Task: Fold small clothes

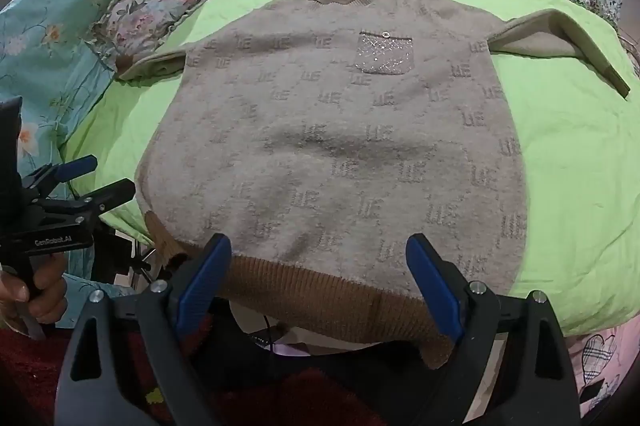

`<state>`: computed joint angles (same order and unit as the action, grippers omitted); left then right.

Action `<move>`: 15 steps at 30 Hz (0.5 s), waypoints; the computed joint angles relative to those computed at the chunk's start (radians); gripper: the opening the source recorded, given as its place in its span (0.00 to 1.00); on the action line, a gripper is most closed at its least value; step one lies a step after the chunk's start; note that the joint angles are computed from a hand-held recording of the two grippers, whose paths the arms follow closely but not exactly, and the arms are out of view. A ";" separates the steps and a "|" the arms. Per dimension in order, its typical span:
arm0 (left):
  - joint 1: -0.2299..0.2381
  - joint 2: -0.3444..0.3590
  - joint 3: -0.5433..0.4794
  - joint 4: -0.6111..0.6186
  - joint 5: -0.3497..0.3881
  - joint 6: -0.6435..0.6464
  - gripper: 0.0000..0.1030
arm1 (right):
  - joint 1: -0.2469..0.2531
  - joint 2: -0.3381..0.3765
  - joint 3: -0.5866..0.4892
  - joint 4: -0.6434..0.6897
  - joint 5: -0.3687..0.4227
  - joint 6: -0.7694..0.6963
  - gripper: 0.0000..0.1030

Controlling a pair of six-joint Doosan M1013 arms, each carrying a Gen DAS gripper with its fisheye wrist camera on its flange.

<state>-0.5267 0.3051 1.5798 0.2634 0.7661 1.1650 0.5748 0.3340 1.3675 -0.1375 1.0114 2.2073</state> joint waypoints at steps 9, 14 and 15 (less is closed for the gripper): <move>0.005 -0.004 0.005 -0.012 -0.008 0.008 1.00 | -0.007 -0.003 0.006 0.016 -0.009 -0.005 0.87; -0.003 -0.001 0.003 0.011 -0.010 -0.009 1.00 | -0.006 -0.006 0.013 -0.005 -0.018 0.001 0.87; -0.003 -0.001 0.003 0.015 -0.010 -0.011 1.00 | -0.007 -0.006 0.014 -0.004 -0.018 0.000 0.87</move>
